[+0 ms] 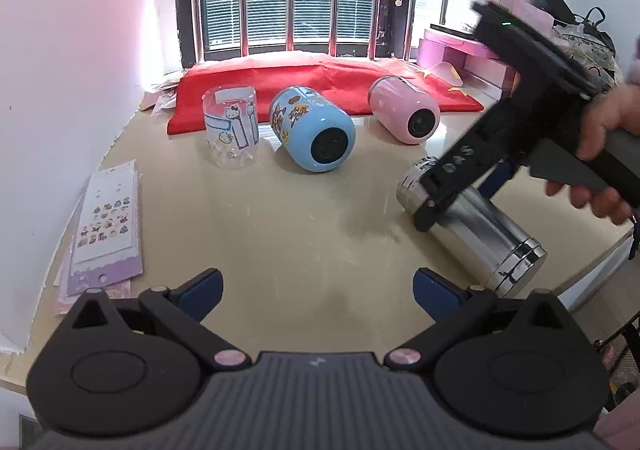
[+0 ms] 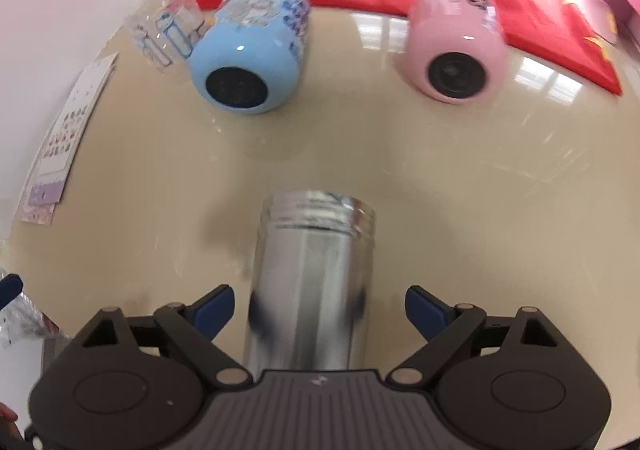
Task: Flip cup upright
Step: 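Lift and rotate the steel cup with the right tool, open end up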
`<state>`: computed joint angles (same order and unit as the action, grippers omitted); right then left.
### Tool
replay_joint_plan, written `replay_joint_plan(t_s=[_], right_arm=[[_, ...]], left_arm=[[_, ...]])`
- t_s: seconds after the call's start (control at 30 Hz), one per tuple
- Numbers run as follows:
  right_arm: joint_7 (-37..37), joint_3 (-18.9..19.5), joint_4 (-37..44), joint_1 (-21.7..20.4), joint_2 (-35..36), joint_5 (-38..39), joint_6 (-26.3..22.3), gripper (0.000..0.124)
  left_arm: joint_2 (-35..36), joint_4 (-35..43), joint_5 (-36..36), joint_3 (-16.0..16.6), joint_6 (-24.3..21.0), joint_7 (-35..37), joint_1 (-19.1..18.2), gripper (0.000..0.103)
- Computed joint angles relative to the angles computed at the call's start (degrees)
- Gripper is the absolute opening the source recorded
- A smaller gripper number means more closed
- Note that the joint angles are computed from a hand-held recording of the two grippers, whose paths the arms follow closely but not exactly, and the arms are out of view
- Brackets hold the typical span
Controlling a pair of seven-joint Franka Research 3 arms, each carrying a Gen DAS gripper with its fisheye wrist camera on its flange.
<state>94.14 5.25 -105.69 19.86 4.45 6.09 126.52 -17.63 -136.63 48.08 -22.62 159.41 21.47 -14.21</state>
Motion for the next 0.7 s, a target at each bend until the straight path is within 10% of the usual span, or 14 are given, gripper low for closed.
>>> replay_joint_plan(t_s=[0.23, 0.47, 0.7], right_arm=[[-0.68, -0.29, 0.84, -0.36, 1.35, 3.24, 2.10, 0.063], [-19.03, -0.76, -23.04, 1.03, -17.30, 17.88, 32.38, 0.062], [-44.79, -9.74, -33.25, 17.46, -22.68, 41.45, 55.42, 0.062]], left_arm=[[-0.51, -0.49, -0.66, 0.22, 0.31, -0.75, -0.03, 0.103], [-0.95, -0.16, 2.14, -1.03, 1.00, -3.85, 1.64, 0.103], [0.02, 1.92, 4.92, -1.82, -0.55, -6.87, 1.58, 0.103]])
